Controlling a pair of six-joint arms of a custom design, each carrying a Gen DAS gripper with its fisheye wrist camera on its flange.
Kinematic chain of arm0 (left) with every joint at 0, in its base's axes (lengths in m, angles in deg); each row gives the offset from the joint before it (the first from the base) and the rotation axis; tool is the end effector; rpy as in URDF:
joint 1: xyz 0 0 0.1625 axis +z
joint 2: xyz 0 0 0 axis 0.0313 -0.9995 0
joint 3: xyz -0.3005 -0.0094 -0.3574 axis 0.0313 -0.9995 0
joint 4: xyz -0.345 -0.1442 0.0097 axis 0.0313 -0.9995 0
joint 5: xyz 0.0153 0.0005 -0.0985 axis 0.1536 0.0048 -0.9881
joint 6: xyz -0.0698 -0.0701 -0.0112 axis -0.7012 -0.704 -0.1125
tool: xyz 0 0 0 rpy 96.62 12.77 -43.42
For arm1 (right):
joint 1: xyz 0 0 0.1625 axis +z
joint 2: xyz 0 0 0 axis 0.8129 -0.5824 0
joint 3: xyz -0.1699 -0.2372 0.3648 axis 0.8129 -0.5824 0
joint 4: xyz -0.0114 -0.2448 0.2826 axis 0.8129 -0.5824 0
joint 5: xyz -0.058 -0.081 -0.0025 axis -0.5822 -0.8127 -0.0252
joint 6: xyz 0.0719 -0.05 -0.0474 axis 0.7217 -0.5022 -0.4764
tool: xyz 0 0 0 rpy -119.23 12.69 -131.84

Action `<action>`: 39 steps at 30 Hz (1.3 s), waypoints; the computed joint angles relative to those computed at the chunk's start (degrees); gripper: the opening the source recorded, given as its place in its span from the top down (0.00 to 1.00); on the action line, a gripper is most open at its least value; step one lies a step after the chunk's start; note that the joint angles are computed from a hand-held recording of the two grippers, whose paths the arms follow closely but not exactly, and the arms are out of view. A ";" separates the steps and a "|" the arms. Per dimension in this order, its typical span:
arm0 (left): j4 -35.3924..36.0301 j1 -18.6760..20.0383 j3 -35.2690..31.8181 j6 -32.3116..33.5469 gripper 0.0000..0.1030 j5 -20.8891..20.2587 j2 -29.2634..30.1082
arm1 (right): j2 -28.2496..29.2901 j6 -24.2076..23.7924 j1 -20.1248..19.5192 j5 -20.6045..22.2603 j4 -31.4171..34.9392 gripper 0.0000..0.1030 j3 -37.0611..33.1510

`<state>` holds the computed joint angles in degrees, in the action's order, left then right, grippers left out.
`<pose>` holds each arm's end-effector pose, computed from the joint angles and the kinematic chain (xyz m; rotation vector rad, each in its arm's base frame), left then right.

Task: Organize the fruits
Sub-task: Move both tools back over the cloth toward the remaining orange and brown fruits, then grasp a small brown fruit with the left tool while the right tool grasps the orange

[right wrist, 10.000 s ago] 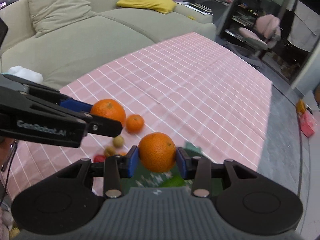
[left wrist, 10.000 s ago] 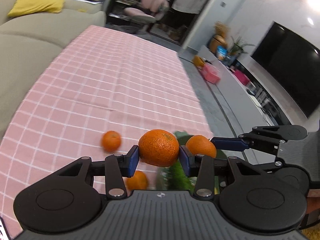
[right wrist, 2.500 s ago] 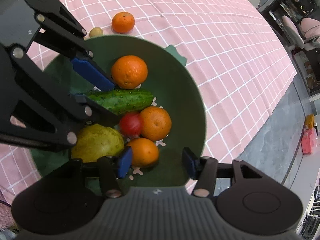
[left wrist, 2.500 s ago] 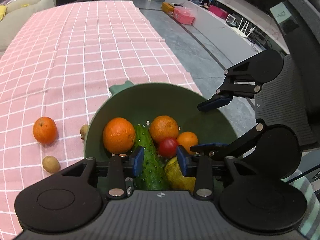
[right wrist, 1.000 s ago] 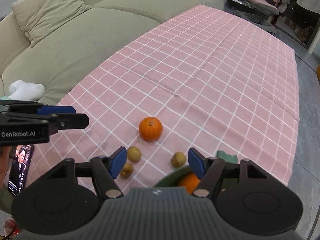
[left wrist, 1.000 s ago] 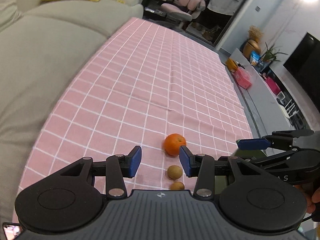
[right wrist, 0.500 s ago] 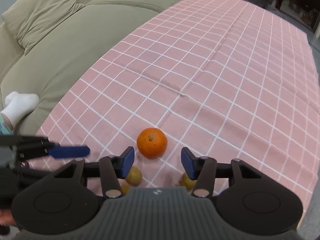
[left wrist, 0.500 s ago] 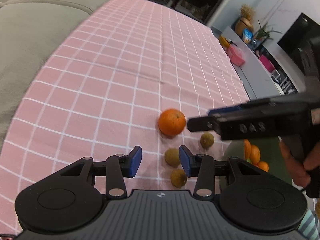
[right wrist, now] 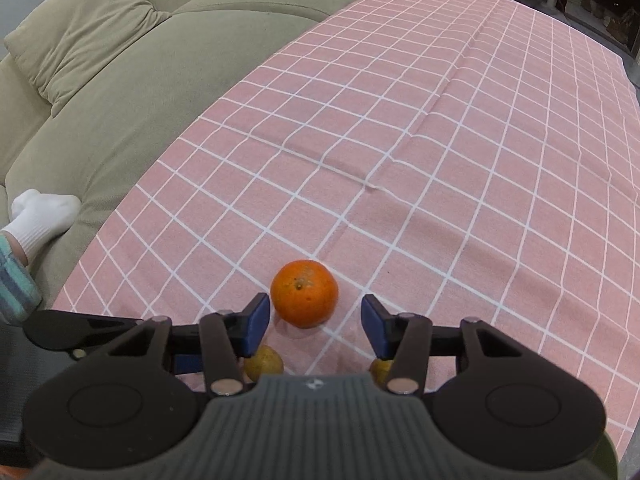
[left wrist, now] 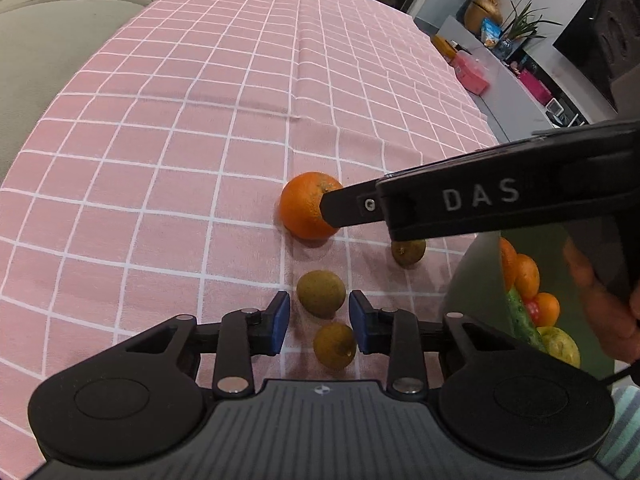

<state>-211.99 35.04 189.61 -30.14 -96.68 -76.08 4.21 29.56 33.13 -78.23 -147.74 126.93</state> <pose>-0.1919 -0.3908 -0.0324 0.0965 2.5957 -0.7372 0.0823 -0.5205 0.0981 1.0104 -2.5722 0.1614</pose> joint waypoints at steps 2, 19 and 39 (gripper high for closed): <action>-0.08 -0.04 -0.38 -0.08 0.66 0.37 0.30 | -0.30 -0.12 -0.25 0.40 0.25 0.52 0.16; 4.55 -0.80 3.42 -9.27 0.71 5.51 -3.57 | 3.14 -0.89 0.70 -0.46 -2.85 0.53 -0.50; 8.04 -3.98 4.12 -11.44 0.71 8.08 -6.22 | 5.17 -1.22 2.64 -3.67 -10.57 0.60 1.89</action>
<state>-203.95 31.06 193.74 -41.58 -88.60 -82.30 9.38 28.34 35.77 -81.89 -158.32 128.82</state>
